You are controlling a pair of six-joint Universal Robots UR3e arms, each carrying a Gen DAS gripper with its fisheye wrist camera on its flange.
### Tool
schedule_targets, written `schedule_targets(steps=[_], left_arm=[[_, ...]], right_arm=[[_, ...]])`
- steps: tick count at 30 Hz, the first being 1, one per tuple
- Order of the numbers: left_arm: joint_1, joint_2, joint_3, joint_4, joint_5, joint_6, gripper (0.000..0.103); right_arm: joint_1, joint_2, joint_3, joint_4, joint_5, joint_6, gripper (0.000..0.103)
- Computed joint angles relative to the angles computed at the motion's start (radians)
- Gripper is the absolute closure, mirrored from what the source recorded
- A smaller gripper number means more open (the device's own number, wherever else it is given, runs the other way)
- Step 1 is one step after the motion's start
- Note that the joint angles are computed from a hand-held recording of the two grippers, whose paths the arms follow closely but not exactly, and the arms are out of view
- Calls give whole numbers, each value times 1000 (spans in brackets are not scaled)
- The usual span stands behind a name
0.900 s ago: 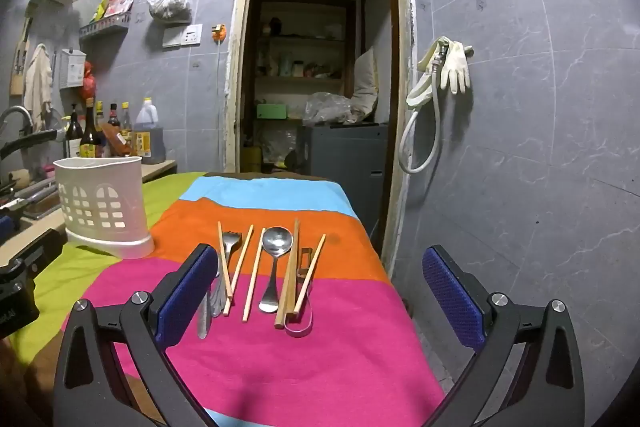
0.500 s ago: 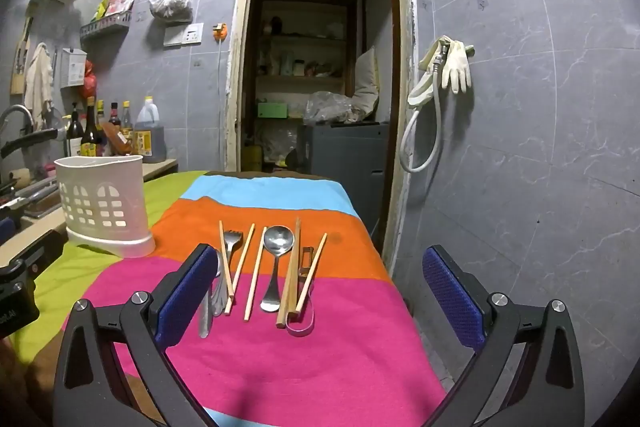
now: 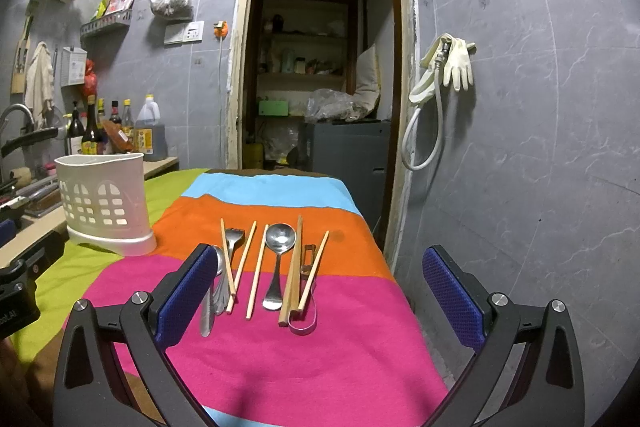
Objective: Organize utensils
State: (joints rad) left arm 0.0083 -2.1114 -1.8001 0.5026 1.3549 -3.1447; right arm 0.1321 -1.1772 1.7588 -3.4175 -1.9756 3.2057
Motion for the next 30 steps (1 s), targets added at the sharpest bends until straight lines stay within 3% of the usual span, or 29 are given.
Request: schedule_targets(steps=[30], left_arm=[[-2,-2,0,-2,3,1,3]], right_arm=[[-1,2,-1,10,3,6,0]])
